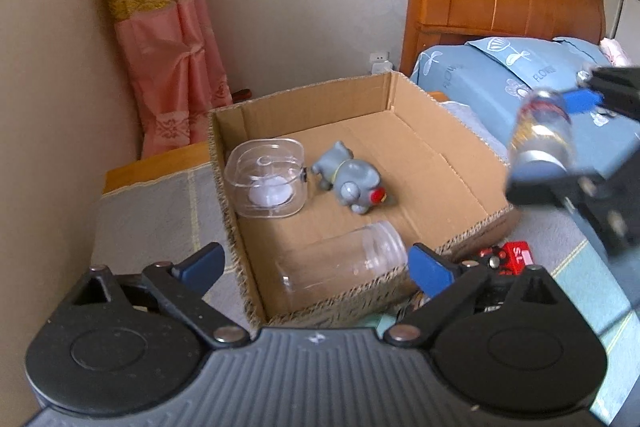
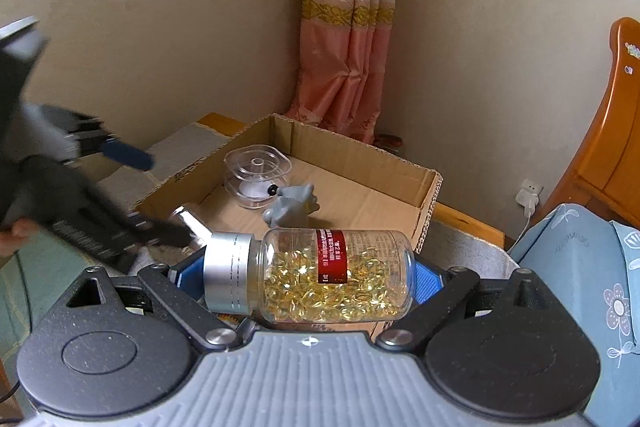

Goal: Organize rigid objects
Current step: 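Lift the clear jar and capsule bottle into the box and release both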

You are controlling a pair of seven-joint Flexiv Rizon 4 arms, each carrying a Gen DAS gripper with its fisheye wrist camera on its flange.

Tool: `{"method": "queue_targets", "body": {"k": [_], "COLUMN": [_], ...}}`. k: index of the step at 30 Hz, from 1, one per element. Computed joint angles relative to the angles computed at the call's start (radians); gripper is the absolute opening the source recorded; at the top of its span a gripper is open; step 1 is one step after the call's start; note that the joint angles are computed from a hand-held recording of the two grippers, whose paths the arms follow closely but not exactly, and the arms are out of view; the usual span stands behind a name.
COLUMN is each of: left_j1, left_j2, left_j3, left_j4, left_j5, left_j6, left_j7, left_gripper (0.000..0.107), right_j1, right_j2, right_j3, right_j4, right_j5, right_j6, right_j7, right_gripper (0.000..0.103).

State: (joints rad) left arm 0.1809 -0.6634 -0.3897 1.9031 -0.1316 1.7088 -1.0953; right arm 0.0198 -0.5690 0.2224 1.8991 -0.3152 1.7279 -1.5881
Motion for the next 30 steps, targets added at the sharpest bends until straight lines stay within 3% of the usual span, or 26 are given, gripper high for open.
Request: {"method": "queue_targets", "body": {"k": [4, 16, 20, 23, 30], "left_j1": [0.032, 0.0, -0.004, 0.014, 0.034], "left_j2": [0.016, 0.059, 0.063, 0.066, 0.075], "left_j3": [-0.015, 0.072, 0.088, 0.076, 0.06], "left_j4": [0.044, 0.096, 0.105, 0.115, 0.132], "left_j5": [0.018, 0.081, 0.091, 0.104, 0.117], "left_j6": [0.052, 0.116, 0.124, 0.124, 0.119], "left_j7": [-0.021, -0.112, -0.132, -0.142, -0.158], "left_gripper": [0.098, 0.098, 0.098, 0.098, 0.098], "right_j1": [0.007, 0.068, 0.078, 0.11, 0.12], "right_j2": [-0.034, -0.185, -0.237, -0.25, -0.208], "right_j3": [-0.005, -0.05, -0.053, -0.102, -0.12], "right_j4": [-0.067, -0.373, -0.46, -0.477, -0.408], "right_j5": [0.005, 0.076, 0.11, 0.117, 0.11], "right_j6": [-0.04, -0.276, -0.311, -0.305, -0.257], "right_j7": [0.014, 0.069, 0.076, 0.108, 0.111], "right_gripper": [0.098, 0.098, 0.098, 0.101, 0.103]}}
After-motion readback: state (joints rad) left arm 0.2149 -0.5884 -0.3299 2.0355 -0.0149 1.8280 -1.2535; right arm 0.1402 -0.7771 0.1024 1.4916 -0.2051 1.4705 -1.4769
